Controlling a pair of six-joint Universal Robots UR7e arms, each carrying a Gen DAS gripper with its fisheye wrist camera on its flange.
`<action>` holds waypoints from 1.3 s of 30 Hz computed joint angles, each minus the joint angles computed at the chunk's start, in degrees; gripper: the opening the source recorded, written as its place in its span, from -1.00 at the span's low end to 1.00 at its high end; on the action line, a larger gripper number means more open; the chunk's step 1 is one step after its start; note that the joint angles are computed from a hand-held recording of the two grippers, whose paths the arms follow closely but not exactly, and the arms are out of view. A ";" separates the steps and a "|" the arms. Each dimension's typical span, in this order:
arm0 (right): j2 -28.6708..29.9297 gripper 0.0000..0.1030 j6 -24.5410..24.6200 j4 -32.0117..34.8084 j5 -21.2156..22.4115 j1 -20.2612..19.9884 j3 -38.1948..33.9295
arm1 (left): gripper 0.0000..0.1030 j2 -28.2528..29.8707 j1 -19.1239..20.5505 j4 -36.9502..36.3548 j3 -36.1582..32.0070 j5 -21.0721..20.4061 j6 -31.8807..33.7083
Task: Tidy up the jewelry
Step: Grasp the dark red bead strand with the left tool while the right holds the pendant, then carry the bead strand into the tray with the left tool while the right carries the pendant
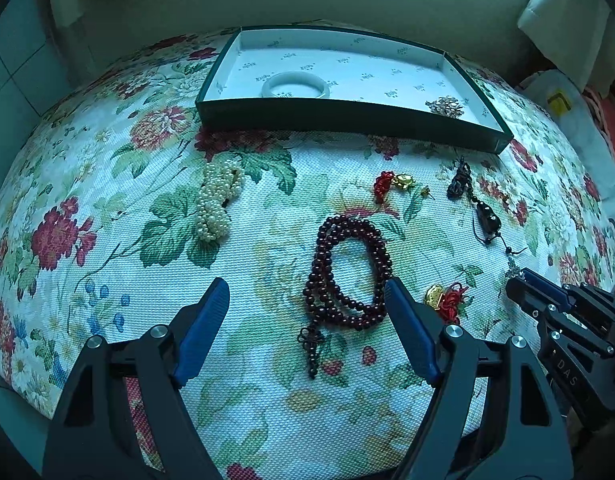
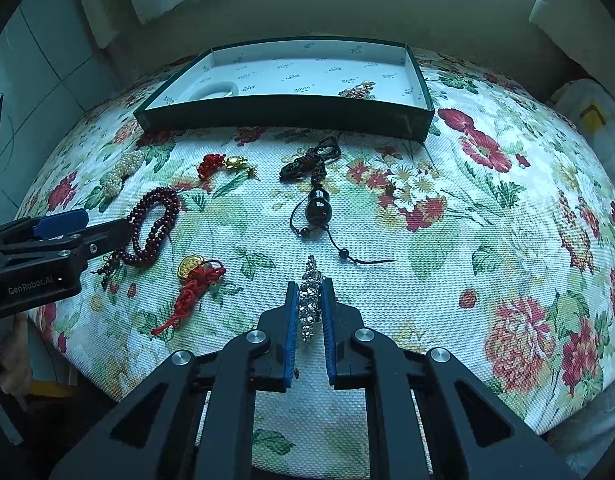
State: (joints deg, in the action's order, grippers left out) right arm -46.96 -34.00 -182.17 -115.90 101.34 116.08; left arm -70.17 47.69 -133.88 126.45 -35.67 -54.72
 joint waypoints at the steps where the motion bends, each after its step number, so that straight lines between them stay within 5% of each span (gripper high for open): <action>1: -0.04 -0.78 0.03 -0.03 0.04 0.00 0.03 | 0.55 0.57 0.20 -0.51 -0.31 -0.14 0.61; 13: -0.16 -0.78 0.94 0.65 0.74 -0.69 -0.25 | 0.54 5.39 2.54 -3.36 -2.99 0.09 4.35; 16: -0.08 -0.78 1.17 0.73 0.84 -0.83 -0.30 | 0.34 5.50 2.23 -3.27 -2.70 1.07 4.84; 24: 0.02 -0.78 1.42 0.85 0.80 -0.86 -0.36 | -0.61 4.62 1.62 -8.11 -0.67 0.63 9.18; 39: -0.01 -0.78 1.56 0.26 0.93 -0.71 -0.22 | -0.79 2.22 0.74 -13.16 1.90 -1.25 10.45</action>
